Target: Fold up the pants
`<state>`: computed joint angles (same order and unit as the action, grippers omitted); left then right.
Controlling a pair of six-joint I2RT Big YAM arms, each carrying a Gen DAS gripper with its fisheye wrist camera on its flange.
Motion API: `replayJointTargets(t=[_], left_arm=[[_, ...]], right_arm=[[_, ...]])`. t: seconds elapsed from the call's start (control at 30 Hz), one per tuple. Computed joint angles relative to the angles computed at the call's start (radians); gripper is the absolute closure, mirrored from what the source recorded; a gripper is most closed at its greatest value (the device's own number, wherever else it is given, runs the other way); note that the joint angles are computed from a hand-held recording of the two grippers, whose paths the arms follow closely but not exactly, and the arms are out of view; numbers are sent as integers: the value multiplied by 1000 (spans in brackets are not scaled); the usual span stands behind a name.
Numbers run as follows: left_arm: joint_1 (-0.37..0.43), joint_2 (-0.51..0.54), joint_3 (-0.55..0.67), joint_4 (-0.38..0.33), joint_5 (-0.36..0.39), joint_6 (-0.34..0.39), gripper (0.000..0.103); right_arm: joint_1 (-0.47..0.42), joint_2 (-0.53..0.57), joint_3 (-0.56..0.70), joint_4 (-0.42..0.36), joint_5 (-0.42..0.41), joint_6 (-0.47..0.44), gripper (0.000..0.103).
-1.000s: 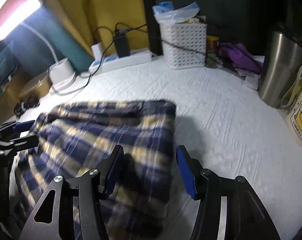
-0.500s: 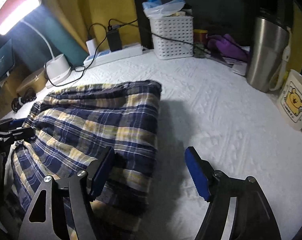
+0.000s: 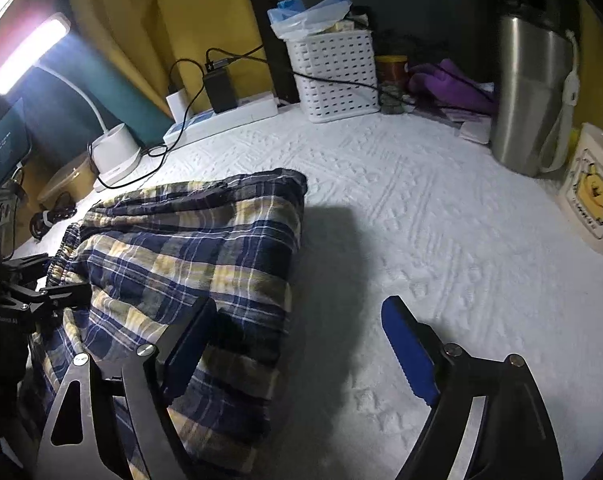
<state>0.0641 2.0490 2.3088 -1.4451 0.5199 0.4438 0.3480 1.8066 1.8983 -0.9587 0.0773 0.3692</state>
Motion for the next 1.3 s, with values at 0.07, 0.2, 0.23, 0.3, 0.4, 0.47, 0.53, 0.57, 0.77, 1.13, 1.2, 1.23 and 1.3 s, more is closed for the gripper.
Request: replayJointTargets(t=[0.07, 0.2, 0.23, 0.3, 0.4, 0.47, 0.53, 0.57, 0.77, 1.13, 1.2, 1.23, 1.3], left_arm=[[-1, 13, 24, -27, 21, 9, 18], [-18, 1, 4, -25, 33, 59, 18], [-22, -11, -19, -2, 23, 65, 18], [-27, -25, -46, 31, 15, 70, 18], [-21, -23, -47, 37, 34, 59, 18], [-22, -36, -70, 60, 28, 64, 19], [-27, -57, -107, 100, 12, 59, 26], [-28, -67, -123, 116, 9, 60, 28], [-35, -96, -175, 176, 11, 84, 45], [-35, -127, -227, 226, 29, 106, 72], [-36, -134, -232, 232, 32, 107, 76], [-35, -138, -236, 237, 34, 107, 77], [-33, -150, -245, 246, 41, 107, 77]], right_arm=[[-1, 15, 16, -1, -21, -4, 16], [-4, 44, 52, 2, -70, -13, 16], [-3, 51, 62, -2, -70, -14, 16], [-2, 58, 72, -1, -75, -16, 16], [0, 69, 87, -4, -85, -21, 16], [1, 72, 89, 1, -108, -33, 16], [6, 80, 99, 1, -114, -51, 16], [8, 82, 103, 0, -117, -56, 16], [21, 105, 139, -19, -125, -89, 34], [35, 123, 169, -26, -125, -115, 76], [38, 117, 162, -17, -115, -114, 81], [39, 114, 160, -14, -112, -110, 82], [44, 105, 153, -8, -98, -110, 83]])
